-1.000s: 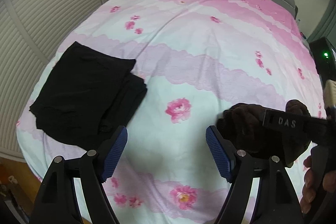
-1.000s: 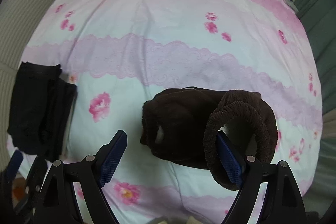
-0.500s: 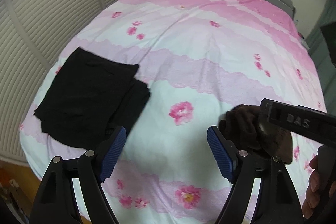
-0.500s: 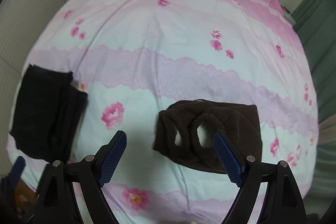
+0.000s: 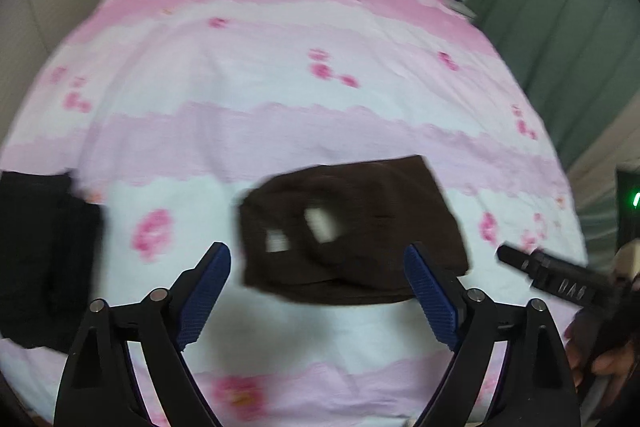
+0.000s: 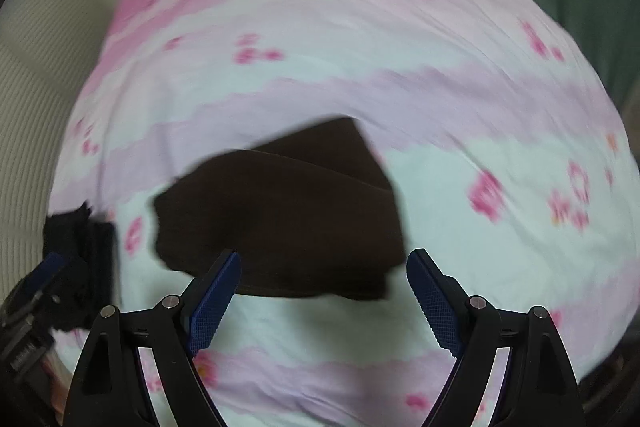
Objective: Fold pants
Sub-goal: 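Move the left gripper over the folded brown pants and grasp the bundle, then lift the folded brown pants with the left gripper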
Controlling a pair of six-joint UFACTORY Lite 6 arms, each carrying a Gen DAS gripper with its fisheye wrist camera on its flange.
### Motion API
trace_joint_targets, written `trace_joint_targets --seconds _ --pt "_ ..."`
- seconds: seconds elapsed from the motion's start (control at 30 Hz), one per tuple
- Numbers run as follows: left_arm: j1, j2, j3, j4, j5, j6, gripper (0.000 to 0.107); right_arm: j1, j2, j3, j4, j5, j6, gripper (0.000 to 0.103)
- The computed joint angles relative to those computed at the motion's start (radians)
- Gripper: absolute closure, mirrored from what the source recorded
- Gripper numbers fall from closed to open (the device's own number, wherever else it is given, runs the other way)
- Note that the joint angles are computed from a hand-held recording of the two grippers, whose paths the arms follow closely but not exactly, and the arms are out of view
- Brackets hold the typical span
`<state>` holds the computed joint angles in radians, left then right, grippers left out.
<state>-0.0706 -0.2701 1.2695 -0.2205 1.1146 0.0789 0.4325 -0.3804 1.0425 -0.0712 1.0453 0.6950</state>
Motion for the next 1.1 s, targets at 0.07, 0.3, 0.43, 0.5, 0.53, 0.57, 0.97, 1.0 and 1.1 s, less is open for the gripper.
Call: trace_joint_targets --seconds 0.07,0.3,0.43,0.5,0.53,0.57,0.97,1.0,1.1 --pt "-0.055 0.044 -0.016 0.001 -0.034 -0.064 0.016 -0.099 -0.073 -0.097 0.038 -0.012 -0.069 0.017" --pt "-0.108 0.210 -0.072 -0.063 -0.136 -0.202 0.017 -0.485 -0.228 -0.385 0.302 -0.049 -0.462 0.017" --pt "-0.121 0.281 -0.066 -0.050 -0.185 -0.280 0.026 -0.567 -0.260 -0.492 0.373 -0.067 -0.585 0.017" --pt "-0.120 0.284 -0.052 -0.029 -0.186 -0.305 0.055 -0.590 -0.263 -0.537 0.405 -0.080 -0.633 0.017" --pt "-0.115 0.283 -0.042 -0.034 -0.175 -0.295 0.059 -0.593 -0.261 -0.550 0.416 -0.087 -0.647 0.017" --pt "-0.104 0.267 -0.037 -0.057 -0.162 -0.271 0.063 -0.594 -0.258 -0.565 0.428 -0.096 -0.663 0.017" --pt "0.230 0.161 -0.112 -0.258 -0.040 0.050 0.065 -0.343 -0.149 -0.600 0.502 -0.275 -0.658 0.017" --pt "0.260 0.166 -0.142 -0.269 -0.049 0.066 0.065 -0.324 -0.136 -0.597 0.503 -0.287 -0.650 0.017" --pt "0.288 0.182 -0.191 -0.269 -0.073 0.104 0.060 -0.269 -0.092 -0.582 0.462 -0.325 -0.600 0.017"
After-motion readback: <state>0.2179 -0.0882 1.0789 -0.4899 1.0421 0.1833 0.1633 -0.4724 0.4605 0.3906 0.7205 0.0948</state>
